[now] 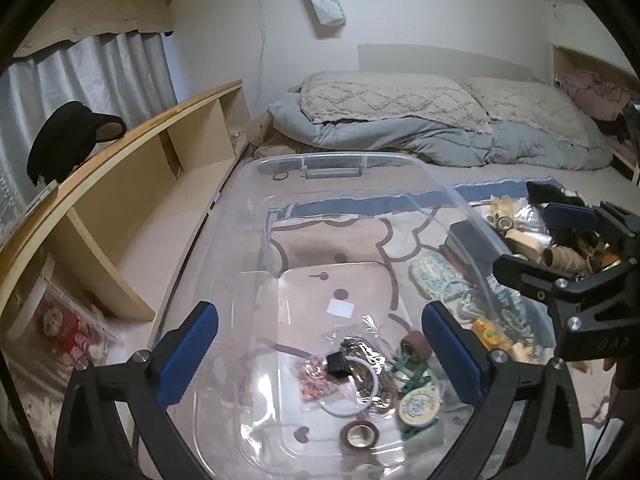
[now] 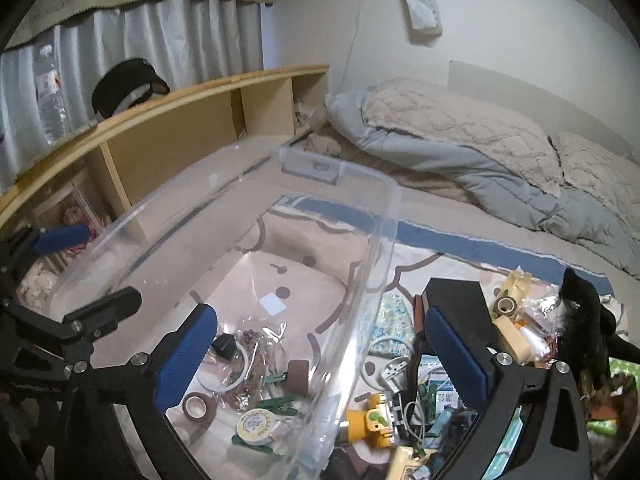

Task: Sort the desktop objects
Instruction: 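Lift both open tools out of the box and back toward the pile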

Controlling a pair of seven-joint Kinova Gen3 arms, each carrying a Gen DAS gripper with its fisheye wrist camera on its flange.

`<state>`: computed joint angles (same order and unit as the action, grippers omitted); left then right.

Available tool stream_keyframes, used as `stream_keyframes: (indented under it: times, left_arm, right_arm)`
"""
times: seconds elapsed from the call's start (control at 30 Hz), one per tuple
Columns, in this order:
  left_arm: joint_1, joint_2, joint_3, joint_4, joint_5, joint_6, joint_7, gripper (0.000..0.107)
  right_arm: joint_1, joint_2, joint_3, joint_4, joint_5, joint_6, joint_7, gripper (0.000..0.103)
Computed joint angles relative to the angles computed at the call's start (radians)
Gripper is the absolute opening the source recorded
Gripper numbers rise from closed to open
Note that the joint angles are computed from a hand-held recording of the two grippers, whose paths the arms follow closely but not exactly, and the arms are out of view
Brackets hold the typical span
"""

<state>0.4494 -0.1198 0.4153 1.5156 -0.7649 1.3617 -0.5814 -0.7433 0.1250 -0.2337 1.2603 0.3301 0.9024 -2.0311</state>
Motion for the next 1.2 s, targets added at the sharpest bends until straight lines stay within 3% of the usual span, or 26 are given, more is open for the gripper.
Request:
stream_keyframes:
  times: [0.23, 0.47, 0.7, 0.97, 1.2]
  left_arm:
    - [0.051, 0.021, 0.066, -0.067, -0.059, 0.093, 0.083, 0.102]
    - [0.198, 0.083, 0.129, -0.156, -0.188, 0.235, 0.155, 0.102]
    - [0.360, 0.122, 0.143, -0.204, -0.291, 0.278, 0.243, 0.103]
    - [0.580, 0.224, 0.151, -0.265, -0.450, 0.384, 0.328, 0.103]
    - [0.753, 0.292, 0.112, -0.278, -0.559, 0.435, 0.405, 0.103]
  right_arm:
    - [0.025, -0.085, -0.019, 0.074, 0.012, -0.034, 0.010, 0.103]
    - [0.105, -0.213, -0.060, 0.161, -0.032, -0.096, 0.040, 0.103]
    - [0.191, -0.380, -0.069, 0.291, -0.106, -0.170, 0.131, 0.103]
    - [0.244, -0.547, -0.005, 0.414, -0.241, -0.218, 0.264, 0.103]
    - [0.291, -0.657, 0.036, 0.484, -0.331, -0.215, 0.379, 0.103]
